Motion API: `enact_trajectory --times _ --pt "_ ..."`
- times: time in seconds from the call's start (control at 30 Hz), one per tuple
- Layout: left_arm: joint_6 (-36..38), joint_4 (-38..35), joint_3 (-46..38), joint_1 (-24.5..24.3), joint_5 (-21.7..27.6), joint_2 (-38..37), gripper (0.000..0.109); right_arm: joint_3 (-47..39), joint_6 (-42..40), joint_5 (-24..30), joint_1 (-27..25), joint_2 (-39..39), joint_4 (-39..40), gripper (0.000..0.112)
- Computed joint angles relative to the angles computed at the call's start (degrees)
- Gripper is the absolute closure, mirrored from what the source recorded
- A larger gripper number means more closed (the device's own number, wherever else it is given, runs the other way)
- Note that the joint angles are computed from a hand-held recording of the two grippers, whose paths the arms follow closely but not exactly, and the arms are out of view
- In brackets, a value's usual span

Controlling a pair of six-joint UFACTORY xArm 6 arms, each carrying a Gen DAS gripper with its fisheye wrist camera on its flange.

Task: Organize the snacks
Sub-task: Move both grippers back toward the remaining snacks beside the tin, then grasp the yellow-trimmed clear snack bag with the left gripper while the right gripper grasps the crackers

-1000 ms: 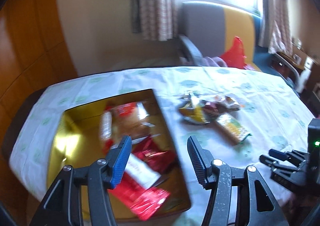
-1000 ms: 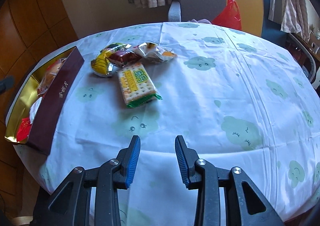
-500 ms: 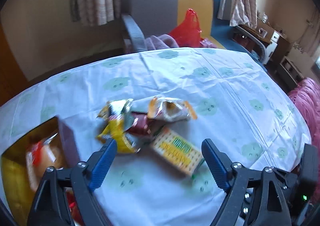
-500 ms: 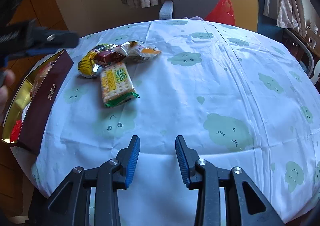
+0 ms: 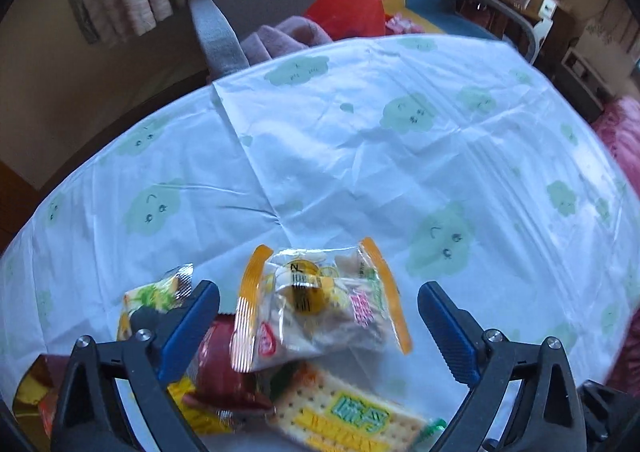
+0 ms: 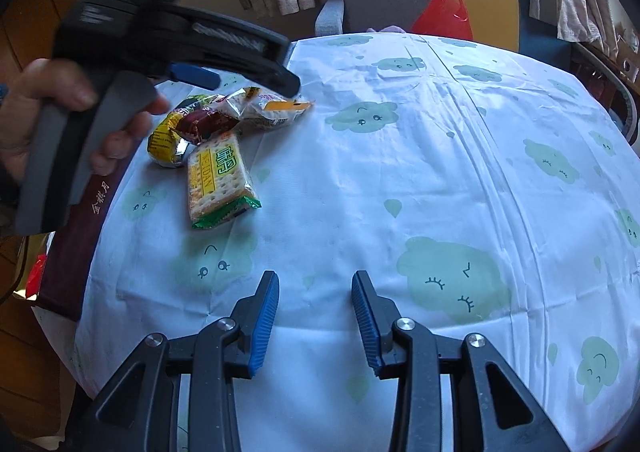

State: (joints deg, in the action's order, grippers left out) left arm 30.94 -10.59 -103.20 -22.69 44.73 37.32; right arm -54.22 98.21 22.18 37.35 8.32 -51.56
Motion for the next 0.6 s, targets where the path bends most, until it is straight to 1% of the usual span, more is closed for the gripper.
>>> enact_trajectory --times 0.03,0.07,0.1,0.13,0.17,0.2,0.23,0.27,0.33,0.43,0.6 --pt "-0.48 0.79 -1.11 -0.14 0.76 1.15 0.024 -0.01 0.20 -0.28 -0.15 0.08 -0.29 0.073" --pt "-1.68 2.33 -1.08 -0.37 0.11 1.66 0.026 0.12 0.58 -0.53 -0.27 0.03 -0.75 0.073" --pt "-2.19 2.71 -0.06 -0.49 -1.54 1.46 0.031 0.14 0.99 -0.75 -0.36 0.07 -1.21 0.073" --pt "-1.13 1.28 1.06 -0.48 -2.71 0.91 0.036 0.17 1.51 -0.93 -0.45 0.11 -1.92 0.073" --pt "0.68 -0.25 2.96 -0.58 -4.75 -0.24 0.045 0.18 1.91 -1.06 -0.51 0.16 -2.58 0.073" --pt "0.96 0.03 4.32 -0.72 -6.26 -1.12 0.050 0.19 2.26 -1.17 -0.56 0.19 -3.16 0.073" --pt "1.76 -1.48 4.59 -0.60 -6.12 -1.56 0.053 0.17 2.74 -1.28 -0.63 0.24 -3.84 0.073" --pt "2.59 -3.93 4.75 -0.34 -5.81 -1.98 0.054 0.13 3.13 -1.30 -0.64 0.30 -4.30 0.073" --pt "3.68 -6.54 6.69 0.00 -7.30 -3.55 0.057 0.02 3.19 -1.15 -0.61 0.42 -4.63 0.073" --pt "6.46 -11.59 10.88 0.53 -8.53 -7.23 0.058 0.00 3.50 -0.85 -0.48 0.36 -5.24 0.073" --pt "14.67 -23.05 21.78 1.88 -10.28 -18.26 0.057 -0.57 2.60 0.89 0.30 0.63 -5.71 0.073"
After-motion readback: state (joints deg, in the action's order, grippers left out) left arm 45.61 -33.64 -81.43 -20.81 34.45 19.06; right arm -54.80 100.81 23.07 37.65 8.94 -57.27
